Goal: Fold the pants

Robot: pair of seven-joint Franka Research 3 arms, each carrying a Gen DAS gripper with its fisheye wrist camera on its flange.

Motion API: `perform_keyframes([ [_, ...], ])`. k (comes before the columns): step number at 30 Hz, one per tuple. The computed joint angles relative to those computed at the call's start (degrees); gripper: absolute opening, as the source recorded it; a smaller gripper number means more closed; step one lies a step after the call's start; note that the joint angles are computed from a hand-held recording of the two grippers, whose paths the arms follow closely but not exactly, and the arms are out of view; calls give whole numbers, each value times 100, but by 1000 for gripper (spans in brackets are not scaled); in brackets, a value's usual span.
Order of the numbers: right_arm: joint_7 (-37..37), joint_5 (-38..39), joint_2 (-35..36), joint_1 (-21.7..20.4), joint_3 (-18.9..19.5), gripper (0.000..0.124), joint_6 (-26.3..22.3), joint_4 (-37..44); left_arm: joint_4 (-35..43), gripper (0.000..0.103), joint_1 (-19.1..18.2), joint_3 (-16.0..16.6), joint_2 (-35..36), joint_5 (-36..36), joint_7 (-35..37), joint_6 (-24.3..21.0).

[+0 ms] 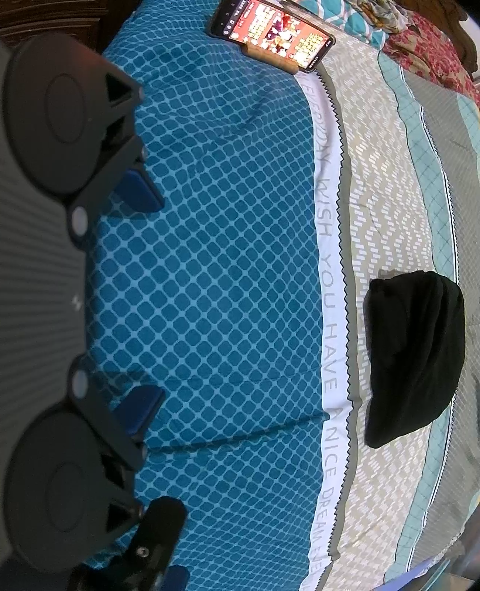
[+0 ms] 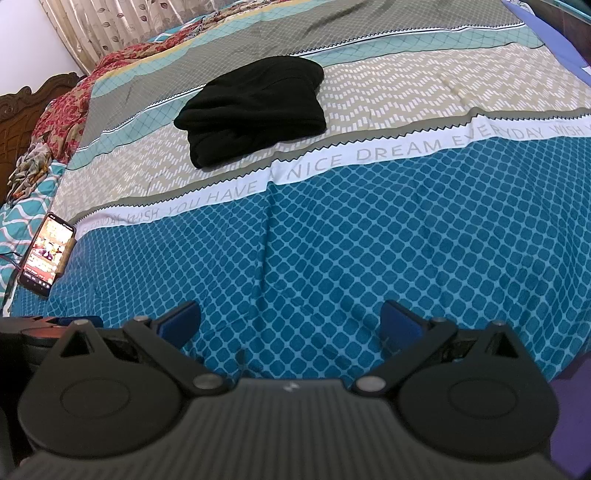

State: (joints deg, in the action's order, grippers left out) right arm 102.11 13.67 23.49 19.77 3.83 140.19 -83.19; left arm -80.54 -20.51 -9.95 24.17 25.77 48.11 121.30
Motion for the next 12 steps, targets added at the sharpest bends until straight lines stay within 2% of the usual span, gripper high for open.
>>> perform_keyframes([
  [8,13,-51,66,10,-26,103,-30,94,-32,103,-7,25,-17,84,-17,112],
  [12,-61,-127,86,20,-38,103,134,131,-6,103,13,13,-27,113,83,265],
])
